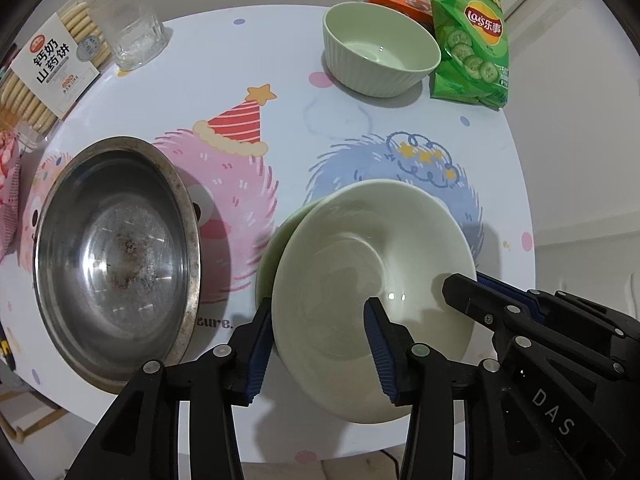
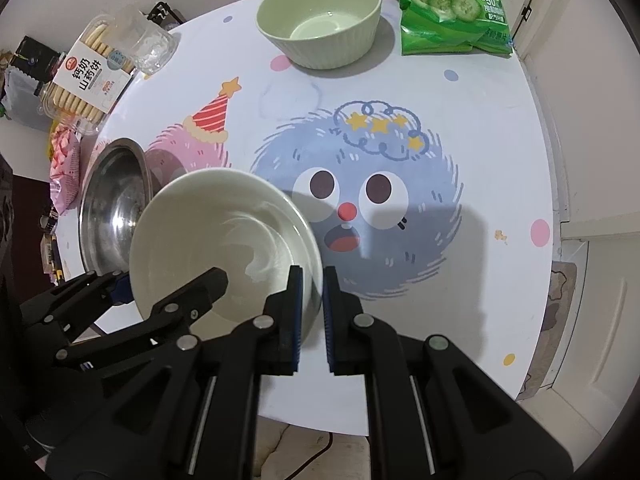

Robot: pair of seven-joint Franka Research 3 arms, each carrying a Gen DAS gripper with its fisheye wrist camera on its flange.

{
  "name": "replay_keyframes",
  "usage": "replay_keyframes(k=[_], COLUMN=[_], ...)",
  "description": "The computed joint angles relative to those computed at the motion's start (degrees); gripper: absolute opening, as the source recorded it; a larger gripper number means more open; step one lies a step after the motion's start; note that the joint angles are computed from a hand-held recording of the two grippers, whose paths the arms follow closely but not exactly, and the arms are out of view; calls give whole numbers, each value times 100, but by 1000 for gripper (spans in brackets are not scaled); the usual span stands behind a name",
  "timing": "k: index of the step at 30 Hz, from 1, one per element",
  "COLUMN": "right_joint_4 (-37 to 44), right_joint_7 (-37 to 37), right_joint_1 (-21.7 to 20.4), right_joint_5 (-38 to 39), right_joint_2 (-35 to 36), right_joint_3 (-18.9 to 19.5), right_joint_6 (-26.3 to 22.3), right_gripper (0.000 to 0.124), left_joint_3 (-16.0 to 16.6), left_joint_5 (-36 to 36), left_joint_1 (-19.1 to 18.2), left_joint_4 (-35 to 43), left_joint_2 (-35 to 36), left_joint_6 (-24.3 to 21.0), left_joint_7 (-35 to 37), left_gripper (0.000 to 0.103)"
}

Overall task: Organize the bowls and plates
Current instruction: 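Lower the cream bowl into the green bowl and open both tools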

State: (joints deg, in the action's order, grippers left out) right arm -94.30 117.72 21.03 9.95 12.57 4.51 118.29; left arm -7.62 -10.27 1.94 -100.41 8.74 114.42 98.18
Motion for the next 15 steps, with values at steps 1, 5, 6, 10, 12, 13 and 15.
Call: replay_keyframes(k=[1,5,6,10,12,13,15], right_joint_4=[-5,-22,-18,-86,-95,-112,-161], right_joint_7=[6,69,82,101,89,101,115], right_joint_1=[-5,-30,-34,-65,-70,-75,-92], right_joint_5=[11,45,44,161,180,196,252], right_joint_2=[-8,-34,-30,-74,-85,-104,-156], right_joint_3=[-3,-20,-21,-12,-7,-8,-9], right_joint_6=[16,53,49,130,152,177,253], right_gripper=[12,12,12,12,12,12,13], left_joint_3=[2,10,12,36,41,45,54], left_joint_5=[-6,108,134,51,25,13,17], left_joint_1=[4,-15,-19,25,46,56,70], left_joint_4=[-1,-39,-55,-16,-4,1,15], left_joint_2=[-10,-72,-83,-50,-53,-57,-75], left_joint_6=[7,142,189,132,122,127,172], left_joint_7=[-6,-25,-26,-43,-19,-7,-4], left_gripper=[48,60,63,69,74,79,85])
